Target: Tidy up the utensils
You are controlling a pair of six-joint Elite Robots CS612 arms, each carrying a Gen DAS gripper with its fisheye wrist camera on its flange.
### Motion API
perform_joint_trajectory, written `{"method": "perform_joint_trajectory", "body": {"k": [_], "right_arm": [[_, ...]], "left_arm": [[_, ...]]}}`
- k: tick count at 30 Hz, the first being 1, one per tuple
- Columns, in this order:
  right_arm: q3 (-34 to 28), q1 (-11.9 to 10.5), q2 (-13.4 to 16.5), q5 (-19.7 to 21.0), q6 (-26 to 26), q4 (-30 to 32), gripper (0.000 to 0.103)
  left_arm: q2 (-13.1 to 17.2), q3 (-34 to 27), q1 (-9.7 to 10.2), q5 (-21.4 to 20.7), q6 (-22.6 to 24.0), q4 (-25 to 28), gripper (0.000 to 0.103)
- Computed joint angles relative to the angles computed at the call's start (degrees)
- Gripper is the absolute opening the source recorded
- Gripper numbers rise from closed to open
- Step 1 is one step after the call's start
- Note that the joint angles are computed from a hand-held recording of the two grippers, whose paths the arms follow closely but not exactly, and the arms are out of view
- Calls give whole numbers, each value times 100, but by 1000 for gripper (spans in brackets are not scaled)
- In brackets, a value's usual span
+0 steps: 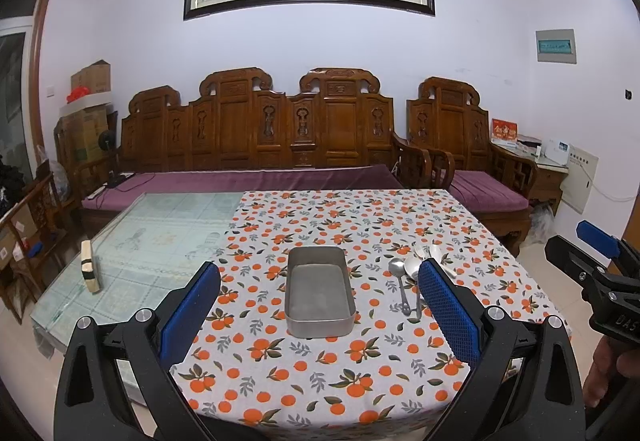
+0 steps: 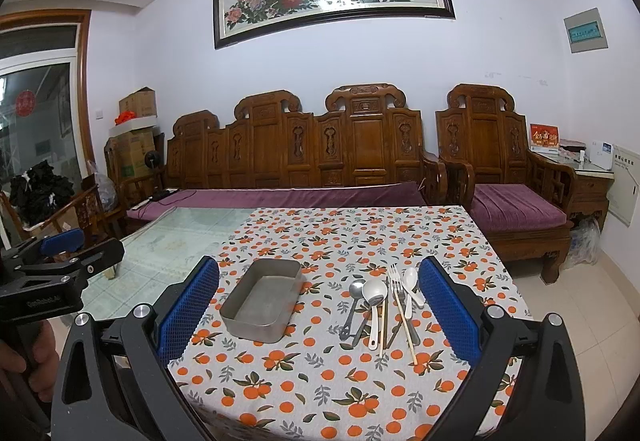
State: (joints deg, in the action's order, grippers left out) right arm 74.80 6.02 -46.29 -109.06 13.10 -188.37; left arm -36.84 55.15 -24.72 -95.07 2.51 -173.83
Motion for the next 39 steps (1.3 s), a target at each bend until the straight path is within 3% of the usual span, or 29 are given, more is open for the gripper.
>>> {"method": "perform_joint_trajectory", "body": {"k": [30,39], "right_arm": [[61,-14,-5,13,0,-54,100],[-31,-99,108,70,52,141,100]], "left_arm": [[-34,35,-39,-2,5,40,96],[228,-379,-14,-134,126,603,96]]}}
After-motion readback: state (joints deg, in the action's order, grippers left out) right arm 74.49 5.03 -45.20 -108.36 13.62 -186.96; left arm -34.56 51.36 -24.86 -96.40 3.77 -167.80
